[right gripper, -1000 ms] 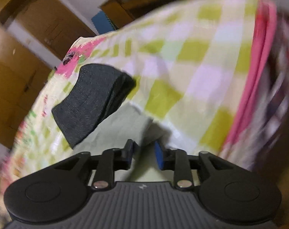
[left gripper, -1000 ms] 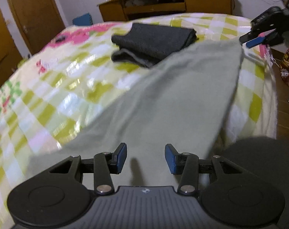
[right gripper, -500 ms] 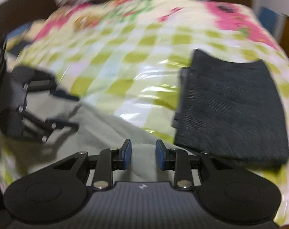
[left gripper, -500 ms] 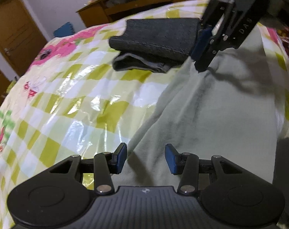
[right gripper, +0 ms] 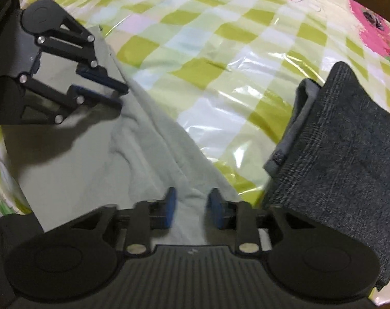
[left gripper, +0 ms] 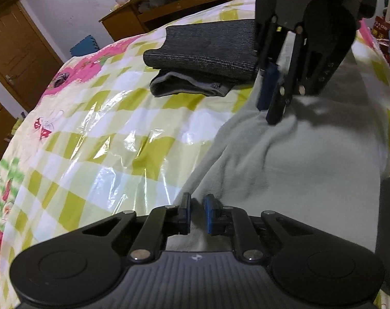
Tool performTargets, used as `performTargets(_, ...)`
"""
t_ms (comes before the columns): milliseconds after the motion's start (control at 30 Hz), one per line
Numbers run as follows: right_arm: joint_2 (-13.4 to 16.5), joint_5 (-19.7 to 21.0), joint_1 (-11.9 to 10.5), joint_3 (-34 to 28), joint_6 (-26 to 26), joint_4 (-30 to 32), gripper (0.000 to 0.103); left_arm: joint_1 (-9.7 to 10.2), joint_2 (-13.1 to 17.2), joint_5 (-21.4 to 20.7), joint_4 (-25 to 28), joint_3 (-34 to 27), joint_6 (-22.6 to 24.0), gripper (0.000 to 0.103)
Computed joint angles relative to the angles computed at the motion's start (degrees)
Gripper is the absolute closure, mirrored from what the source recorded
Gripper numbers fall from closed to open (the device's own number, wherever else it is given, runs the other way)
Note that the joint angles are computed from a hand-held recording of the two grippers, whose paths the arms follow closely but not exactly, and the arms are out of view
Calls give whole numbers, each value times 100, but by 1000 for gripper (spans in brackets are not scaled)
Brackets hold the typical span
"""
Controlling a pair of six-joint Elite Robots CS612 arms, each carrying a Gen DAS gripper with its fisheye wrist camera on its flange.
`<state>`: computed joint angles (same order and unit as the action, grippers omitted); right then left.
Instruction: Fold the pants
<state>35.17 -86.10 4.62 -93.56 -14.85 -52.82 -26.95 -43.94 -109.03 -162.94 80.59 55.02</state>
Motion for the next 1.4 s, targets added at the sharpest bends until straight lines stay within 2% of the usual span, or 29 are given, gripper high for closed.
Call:
performTargets(33,-1,-102,29,-18,2,-22,100,1,-1,0,-22,8,9,75)
performTargets(133,-5,-246,81,-105,68,-89,102,18,-16,-138,23,14,127,74)
performTargets(233,5,-405,126,-207,210,-316,102,24,-1,-226,-114,24,210,63)
performTargets(267,11,-432,132,-236,270,-418,102,29,8,-268,-106,5,197,56)
performTargets(367,-1,-486,134,-271,375,-601,102,24,32,-369,123,-77,261,53)
performTargets(400,0,-563,148,-265,381,-660,102,8,38,-334,46,-57,322,53)
performTargets(433,-1,-599,150,-270,402,-705,103,-16,44,-249,-84,-23,388,54)
performTargets(500,18,-678,156,-292,498,-834,103,-48,72,-110,-204,-28,378,69)
performTargets(567,40,-739,152,-295,590,-937,103,-54,109,-28,-221,-94,228,78)
performTargets(600,44,-758,148,-275,631,-945,103,-58,127,28,-266,-117,164,79)
performTargets(633,46,-706,132,-264,628,-931,103,-57,131,48,-262,-131,156,79)
performTargets(733,33,-169,40,-238,572,-733,99,-12,107,-111,-115,-145,229,79)
performTargets(800,29,84,7,-197,451,-646,96,25,76,-273,200,-189,271,76)
performTargets(833,21,153,-8,-160,413,-624,91,33,60,-293,297,-194,302,74)
performTargets(867,21,213,-17,-137,383,-617,88,36,54,-303,252,-171,343,67)
performTargets(900,11,279,-32,-98,359,-577,80,36,51,-302,237,-156,409,55)
performTargets(933,-5,282,-39,-48,312,-523,72,37,51,-307,238,-152,451,52)
performTargets(1000,-35,186,-27,40,87,-384,69,48,49,-386,321,-163,506,51)
performTargets(1067,-49,280,-49,82,28,-242,70,63,38,-486,464,-177,553,51)
performTargets(1100,-49,263,-44,95,61,-186,70,60,35,-491,467,-165,583,51)
performTargets(1167,-53,209,-28,113,183,-101,89,36,47,-372,363,-130,619,51)
performTargets(1200,-51,148,-10,107,257,-110,102,20,58,-285,315,-127,599,52)
performTargets(1233,-37,92,11,76,301,-170,102,14,67,-237,313,-135,573,54)
performTargets(1300,-27,-31,51,12,340,-323,102,21,72,-228,377,-167,527,75)
performTargets(1400,-24,-160,76,-89,526,-626,102,14,73,-103,7,-94,476,79)
